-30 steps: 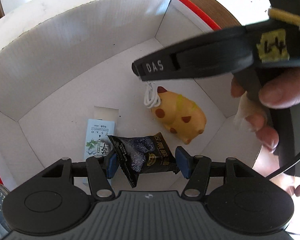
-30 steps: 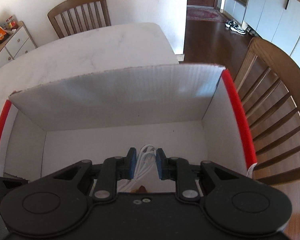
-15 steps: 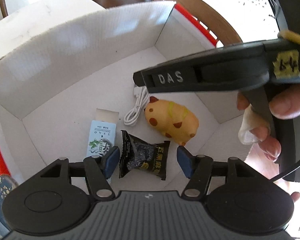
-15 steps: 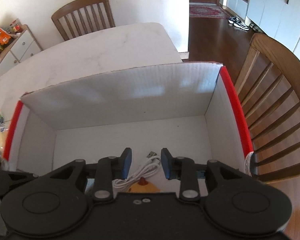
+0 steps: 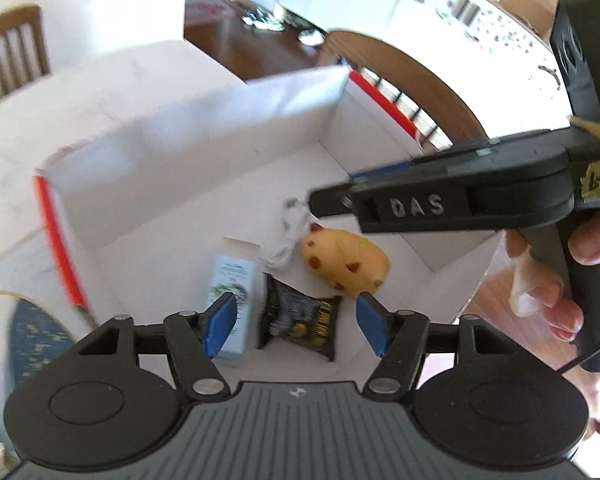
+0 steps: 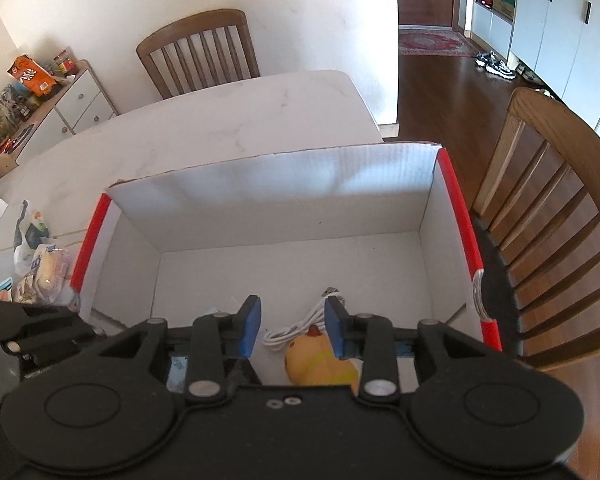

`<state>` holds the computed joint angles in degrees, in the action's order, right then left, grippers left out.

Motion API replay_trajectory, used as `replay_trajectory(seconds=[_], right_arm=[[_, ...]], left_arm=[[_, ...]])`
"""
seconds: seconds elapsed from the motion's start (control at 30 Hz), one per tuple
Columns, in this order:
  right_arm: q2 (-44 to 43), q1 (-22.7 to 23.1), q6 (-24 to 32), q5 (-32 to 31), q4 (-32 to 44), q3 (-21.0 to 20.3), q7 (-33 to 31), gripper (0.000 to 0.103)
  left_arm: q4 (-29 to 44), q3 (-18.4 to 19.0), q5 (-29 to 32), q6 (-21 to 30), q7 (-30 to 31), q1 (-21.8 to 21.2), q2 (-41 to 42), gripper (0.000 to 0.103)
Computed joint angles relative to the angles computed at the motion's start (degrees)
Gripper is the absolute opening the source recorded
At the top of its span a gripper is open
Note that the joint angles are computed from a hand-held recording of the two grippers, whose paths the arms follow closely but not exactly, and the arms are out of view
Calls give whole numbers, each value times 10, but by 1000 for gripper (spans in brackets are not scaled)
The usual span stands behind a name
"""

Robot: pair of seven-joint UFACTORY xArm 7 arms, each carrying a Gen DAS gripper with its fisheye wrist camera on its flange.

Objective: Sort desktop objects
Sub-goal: 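Lower and release the cable and snack bag into the box with both grippers, then withdraw both grippers from the box back toward the table items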

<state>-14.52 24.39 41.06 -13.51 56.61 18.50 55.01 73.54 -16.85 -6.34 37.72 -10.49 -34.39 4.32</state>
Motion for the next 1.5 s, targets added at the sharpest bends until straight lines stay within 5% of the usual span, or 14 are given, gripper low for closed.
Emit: replay_trajectory(seconds=[0.13,0.53,0.93,1.0,1.3,1.5], right_arm=[[-6,2,9,-1,0,5,7,36],[-16,6,28,-37,-1,22,38,39],[-26,14,21,-45,-9,37,74,42],[-30,15,19,-50,-11,42,84,54],[-39,17,27,-111,6,82,145,79],[-21,23,69,-175,45,119,204,87]], left_arm=[[-31,1,15,-30,-19,0,-28,72],[-98,5,-86,-80,30,5,-96,84],[-153,7,-59,-107,-3,11,-157,103],[-163,12,-65,-111,-1,9,-170,103],[-213,45,-137,-107,58,-9,-225,103],[-256,78,-202,-106,109,-22,-272,103]])
